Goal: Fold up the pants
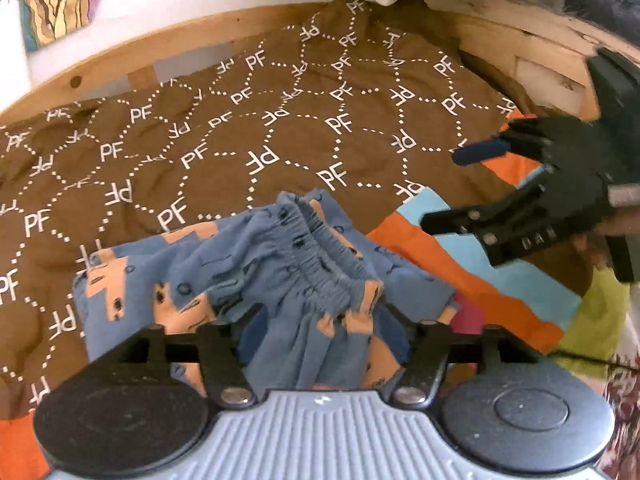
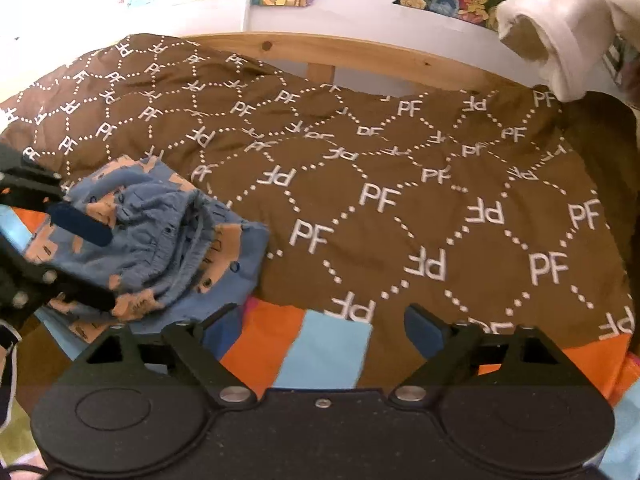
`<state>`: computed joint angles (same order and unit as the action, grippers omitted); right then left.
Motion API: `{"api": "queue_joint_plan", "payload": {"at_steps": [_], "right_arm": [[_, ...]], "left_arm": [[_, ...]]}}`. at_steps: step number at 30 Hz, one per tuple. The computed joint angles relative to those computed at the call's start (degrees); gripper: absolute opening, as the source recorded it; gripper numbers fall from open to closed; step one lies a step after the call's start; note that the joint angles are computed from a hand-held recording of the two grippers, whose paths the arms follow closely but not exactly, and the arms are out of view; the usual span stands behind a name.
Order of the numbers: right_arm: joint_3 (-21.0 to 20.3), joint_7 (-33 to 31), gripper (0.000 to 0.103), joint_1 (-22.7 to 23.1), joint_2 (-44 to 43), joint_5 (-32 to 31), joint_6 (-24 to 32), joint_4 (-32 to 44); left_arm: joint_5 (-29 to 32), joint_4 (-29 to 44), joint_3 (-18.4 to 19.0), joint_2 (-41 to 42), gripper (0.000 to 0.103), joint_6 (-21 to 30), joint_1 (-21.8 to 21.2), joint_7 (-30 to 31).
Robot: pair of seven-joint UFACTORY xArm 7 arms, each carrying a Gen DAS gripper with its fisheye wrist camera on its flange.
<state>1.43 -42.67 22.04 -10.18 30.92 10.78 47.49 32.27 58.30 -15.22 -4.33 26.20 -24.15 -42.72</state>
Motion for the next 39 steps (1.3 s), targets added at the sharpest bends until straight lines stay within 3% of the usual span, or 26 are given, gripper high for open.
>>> {"api": "queue_joint_plan", "payload": {"at_steps": [3,7,14,19,24,28,32,39], "right_arm": [[-2.0,-5.6,0.101,3.1,1.3,8.2,1.6,2.6],[-3.0,-13.1,0.102,3.1,4.3,19.8,11.8,8.9],[1.1,-9.7,0.100,-1.9,11.8,24.9,23.6,18.9],[5.0,-8.0,0.081,-4.7,14.5,24.1,24.3,21.7],[7.7,-7.3,0.041,-6.8,15.8,23.2,24.3,23.1],[8.4,-6.8,0.018,-7.4,15.5,22.7,23.3,22.7],[8.4,-6.7,0.013,-8.0,14.8,24.0,24.1,22.3],[6.8,-3.3,0.012,-8.5,11.7,23.4,25.9,20.8]], "left_arm": [[3.0,-0.7,-0.8,-0.8,0.077,2.2,-0.1,-0.5],[2.9,0.5,-0.9,0.6,0.073,4.8,-0.9,0.7],[1.5,1.7,-0.4,2.1,0.056,6.0,-2.6,2.4],[0.7,2.6,-0.1,2.4,0.044,7.7,-3.2,1.9],[1.3,3.7,0.0,3.0,0.024,9.3,-3.6,1.5],[3.2,4.1,-0.1,2.8,0.010,10.2,-4.1,0.9],[3.1,4.2,-0.3,2.2,0.008,10.5,-4.3,0.8],[1.1,4.4,-0.9,0.9,0.008,8.7,-4.3,2.1]]}}
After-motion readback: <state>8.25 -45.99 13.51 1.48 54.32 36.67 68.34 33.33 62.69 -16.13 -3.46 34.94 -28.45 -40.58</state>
